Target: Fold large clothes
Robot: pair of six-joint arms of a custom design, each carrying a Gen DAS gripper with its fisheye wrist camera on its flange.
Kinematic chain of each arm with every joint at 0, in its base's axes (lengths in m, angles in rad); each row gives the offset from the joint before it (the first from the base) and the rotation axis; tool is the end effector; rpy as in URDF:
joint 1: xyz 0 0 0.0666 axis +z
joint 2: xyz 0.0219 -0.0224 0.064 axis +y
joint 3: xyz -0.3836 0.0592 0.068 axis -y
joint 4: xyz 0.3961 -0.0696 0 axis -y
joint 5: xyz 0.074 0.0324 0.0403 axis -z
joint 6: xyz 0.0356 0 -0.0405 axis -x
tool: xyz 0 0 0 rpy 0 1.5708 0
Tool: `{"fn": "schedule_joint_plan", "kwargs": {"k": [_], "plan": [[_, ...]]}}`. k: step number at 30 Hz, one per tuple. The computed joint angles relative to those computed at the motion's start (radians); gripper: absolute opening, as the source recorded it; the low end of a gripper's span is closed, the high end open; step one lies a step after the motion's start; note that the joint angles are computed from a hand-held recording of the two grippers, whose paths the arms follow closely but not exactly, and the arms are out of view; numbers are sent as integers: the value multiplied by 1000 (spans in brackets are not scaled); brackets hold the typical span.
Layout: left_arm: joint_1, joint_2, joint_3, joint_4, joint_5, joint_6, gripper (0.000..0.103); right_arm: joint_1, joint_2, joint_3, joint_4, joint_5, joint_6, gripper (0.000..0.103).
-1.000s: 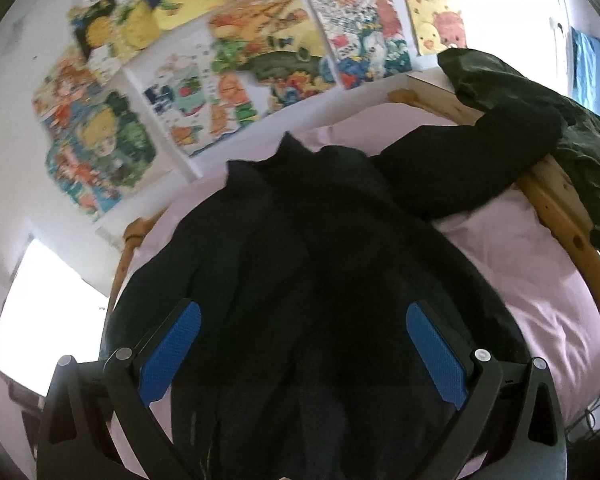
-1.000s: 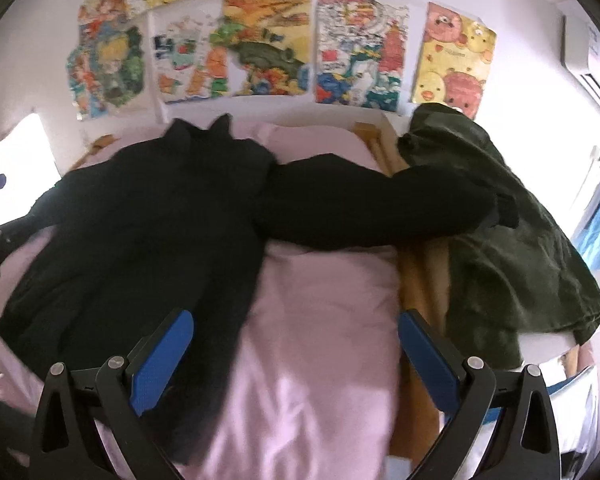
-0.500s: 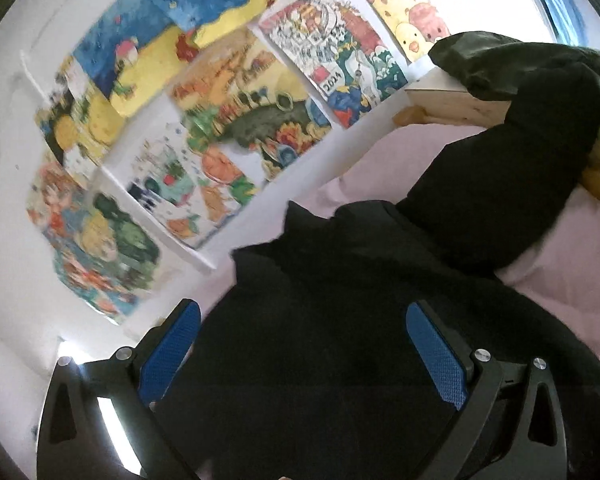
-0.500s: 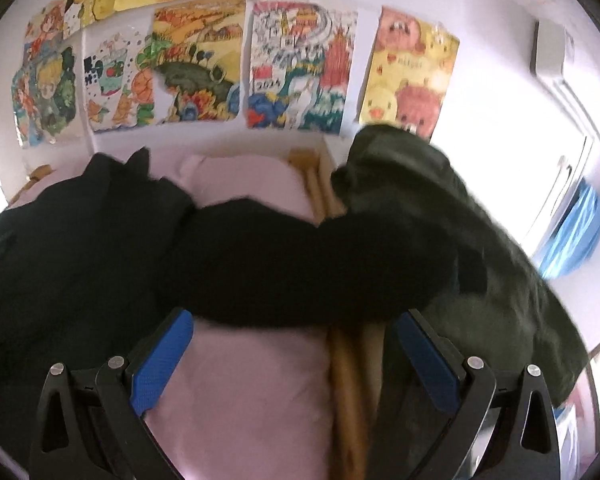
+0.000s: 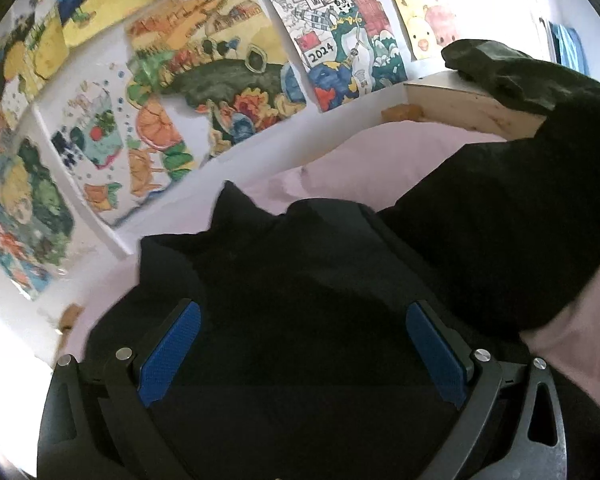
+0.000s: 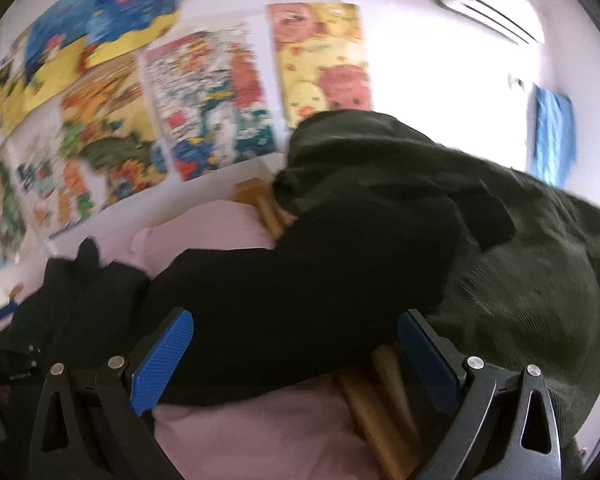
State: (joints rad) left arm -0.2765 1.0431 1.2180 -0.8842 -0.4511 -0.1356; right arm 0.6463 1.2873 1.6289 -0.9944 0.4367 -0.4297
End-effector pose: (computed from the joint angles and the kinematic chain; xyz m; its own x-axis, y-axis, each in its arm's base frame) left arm 0.3484 -0.0832 0.4960 -0.6306 0.3054 -0.7135 0.0128 0.9233 0.3839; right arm 0.3585 0.2511 0.5859 -0.5564 0.0531 -0.8292 -0.0503 0.9940 0.0974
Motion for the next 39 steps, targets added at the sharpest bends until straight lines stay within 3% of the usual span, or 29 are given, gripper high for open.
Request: {"fn": "schedule_joint_plan", "kwargs": {"k": [3,5,8,11,16,18,21,23,25,27,29,32,36,39], "plan": [[14,56,16,6,38,53,101,-25,-23,-16,12,35,-13,103],[14,99,25,14,70,86,101,-53,-45,-29,36,1,-15,103],[-2,161,30,19,71,110,101,-97,-60,-18,-2,-10,-52,103],[-24,212,22,13,37,99,101,-151,-74,-22,-18,-70,-91,103],[-29,231,-20,66,27,95,102,-214,-65,-27,-11,-156,-135,102],[-27,234,-39,88,33,95,102,-218,-53,-22,0,-147,-169,97],[-14,246,-56,104,56,102,102,-228,-30,3,0,-149,-214,77],[-7,248,-49,95,72,111,102,-242,-21,7,12,-176,-284,42],[3,229,-46,83,87,128,102,-240,-24,-6,38,-161,-334,34],[23,191,-33,35,74,195,102,-213,-29,-19,72,-113,-320,22],[61,142,-28,-4,146,246,102,-173,-29,-15,112,-56,-274,17],[124,59,-24,-62,233,276,102,-100,-20,13,181,-2,-163,16],[186,-34,-16,-132,242,288,102,37,43,106,253,38,-27,15],[247,-128,-27,-187,276,313,102,127,113,188,258,19,55,15]]}}
